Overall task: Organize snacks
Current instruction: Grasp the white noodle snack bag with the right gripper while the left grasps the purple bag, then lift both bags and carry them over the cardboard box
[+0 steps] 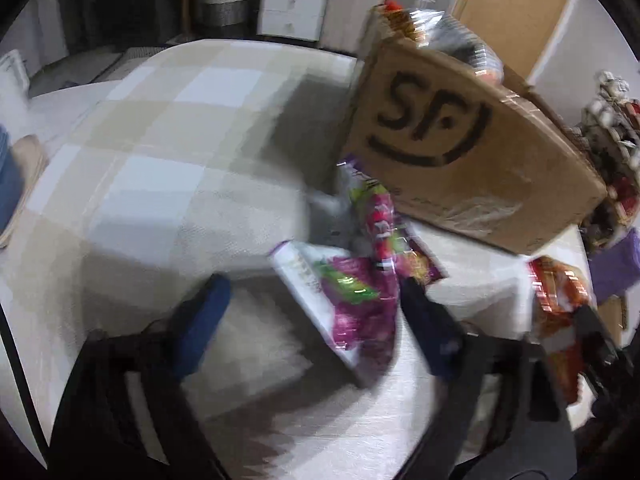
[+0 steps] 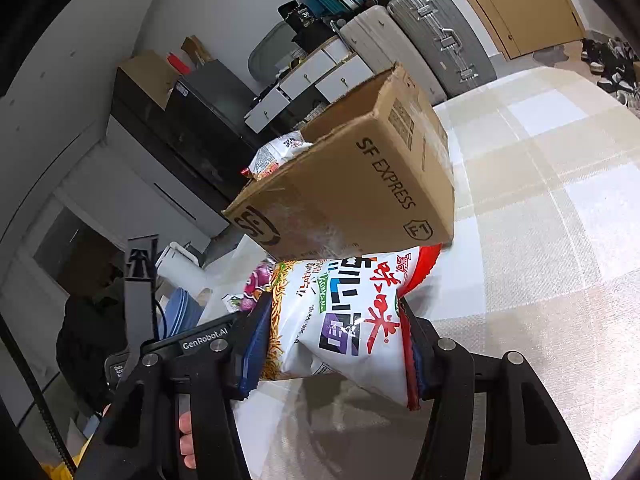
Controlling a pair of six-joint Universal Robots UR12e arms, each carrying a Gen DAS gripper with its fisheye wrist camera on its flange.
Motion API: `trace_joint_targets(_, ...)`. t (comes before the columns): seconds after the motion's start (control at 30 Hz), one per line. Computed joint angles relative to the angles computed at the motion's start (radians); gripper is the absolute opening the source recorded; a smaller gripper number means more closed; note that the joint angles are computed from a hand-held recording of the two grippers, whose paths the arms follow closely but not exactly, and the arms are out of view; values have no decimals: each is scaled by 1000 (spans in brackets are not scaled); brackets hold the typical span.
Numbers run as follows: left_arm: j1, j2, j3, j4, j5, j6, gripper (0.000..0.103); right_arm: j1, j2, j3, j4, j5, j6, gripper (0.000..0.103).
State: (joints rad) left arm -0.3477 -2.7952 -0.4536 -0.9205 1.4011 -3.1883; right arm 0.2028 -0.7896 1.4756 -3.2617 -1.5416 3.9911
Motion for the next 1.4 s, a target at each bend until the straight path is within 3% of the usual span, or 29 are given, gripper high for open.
trace_joint_targets(0.1, 4, 6, -15, 17, -28, -13, 62, -2, 2, -2, 0, 6, 9, 57)
trace_joint_targets(0.17, 12, 9, -19, 8, -87, -4, 33, -3, 3, -3, -3, 9, 10, 57)
trace_joint_targets(0.23, 15, 14, -25, -7, -101, 13, 32, -3, 5, -7, -3, 12, -1, 57)
trace_joint_targets(0.33, 9, 47, -86, 45, -25, 14, 30, -5, 10, -15, 14, 18, -17, 57)
trace_joint_targets(0.47, 19, 94, -177, 105, -54, 29, 26, -5, 12, -6, -20, 16, -2, 57)
trace_joint_targets(0.87, 33, 302, -531, 417, -90, 143, 25, 48, -30, 32, -77, -40, -32, 57)
trace_joint_targets(1.17, 57, 427, -742, 587, -169, 151, 25, 138, -116, 78, -111, -191, -167, 57)
trace_joint_targets(1.4, 80, 511, -884, 688, -232, 147, 25, 180, -160, 125, -137, -275, -167, 57)
